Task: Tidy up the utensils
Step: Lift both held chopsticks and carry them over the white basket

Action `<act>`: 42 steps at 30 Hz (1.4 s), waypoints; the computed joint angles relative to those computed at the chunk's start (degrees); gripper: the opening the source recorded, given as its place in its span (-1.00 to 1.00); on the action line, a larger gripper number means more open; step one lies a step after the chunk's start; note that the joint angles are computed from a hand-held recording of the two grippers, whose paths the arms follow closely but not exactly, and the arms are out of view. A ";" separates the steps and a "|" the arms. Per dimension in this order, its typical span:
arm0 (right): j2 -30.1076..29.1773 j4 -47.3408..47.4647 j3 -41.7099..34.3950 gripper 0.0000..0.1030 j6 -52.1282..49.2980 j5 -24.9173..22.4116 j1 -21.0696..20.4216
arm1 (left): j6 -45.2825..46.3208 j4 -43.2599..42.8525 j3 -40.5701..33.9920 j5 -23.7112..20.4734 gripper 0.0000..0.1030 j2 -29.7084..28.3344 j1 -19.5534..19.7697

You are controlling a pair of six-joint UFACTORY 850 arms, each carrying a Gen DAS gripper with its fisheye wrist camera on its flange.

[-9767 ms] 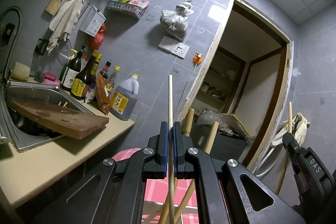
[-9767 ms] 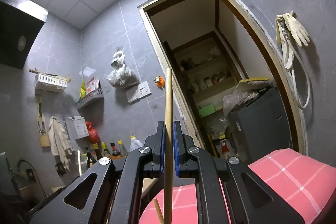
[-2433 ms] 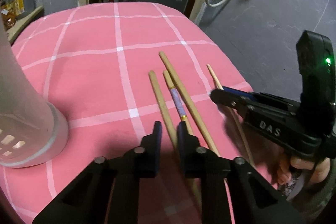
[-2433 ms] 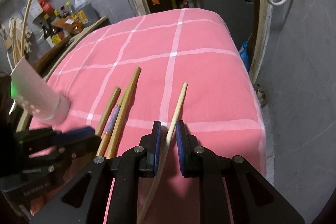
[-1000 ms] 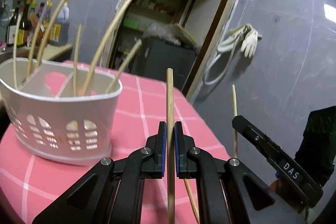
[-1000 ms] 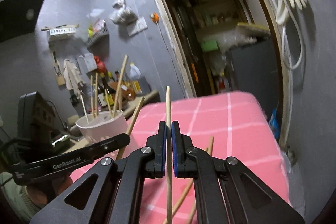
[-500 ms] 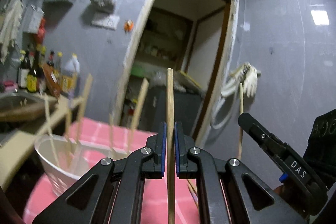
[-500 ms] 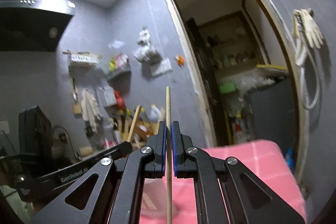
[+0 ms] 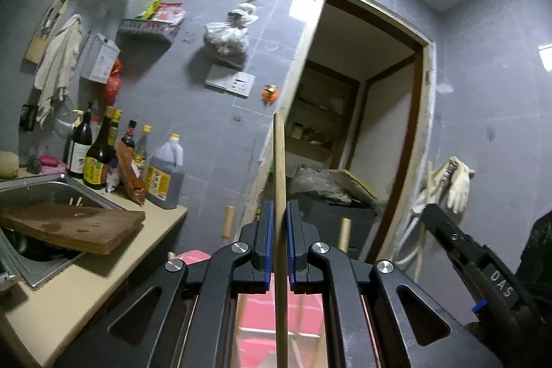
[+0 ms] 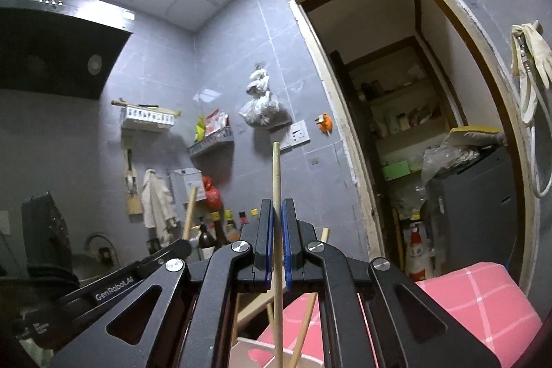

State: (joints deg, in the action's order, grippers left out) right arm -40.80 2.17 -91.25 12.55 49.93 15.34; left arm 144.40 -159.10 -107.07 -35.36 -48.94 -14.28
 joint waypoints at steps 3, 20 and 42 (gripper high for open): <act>-1.89 2.39 -2.33 -0.94 -2.47 0.39 0.22 | 1.15 -2.16 -2.54 0.24 -0.90 -1.84 0.50; -5.55 4.11 -5.06 -0.94 -3.98 -0.49 -0.02 | 3.65 -9.04 -6.63 -2.16 -0.90 -5.01 1.89; -7.59 10.08 -6.27 -0.93 -9.46 0.03 1.28 | 13.21 -17.99 -1.98 -6.80 -0.90 -5.16 -0.41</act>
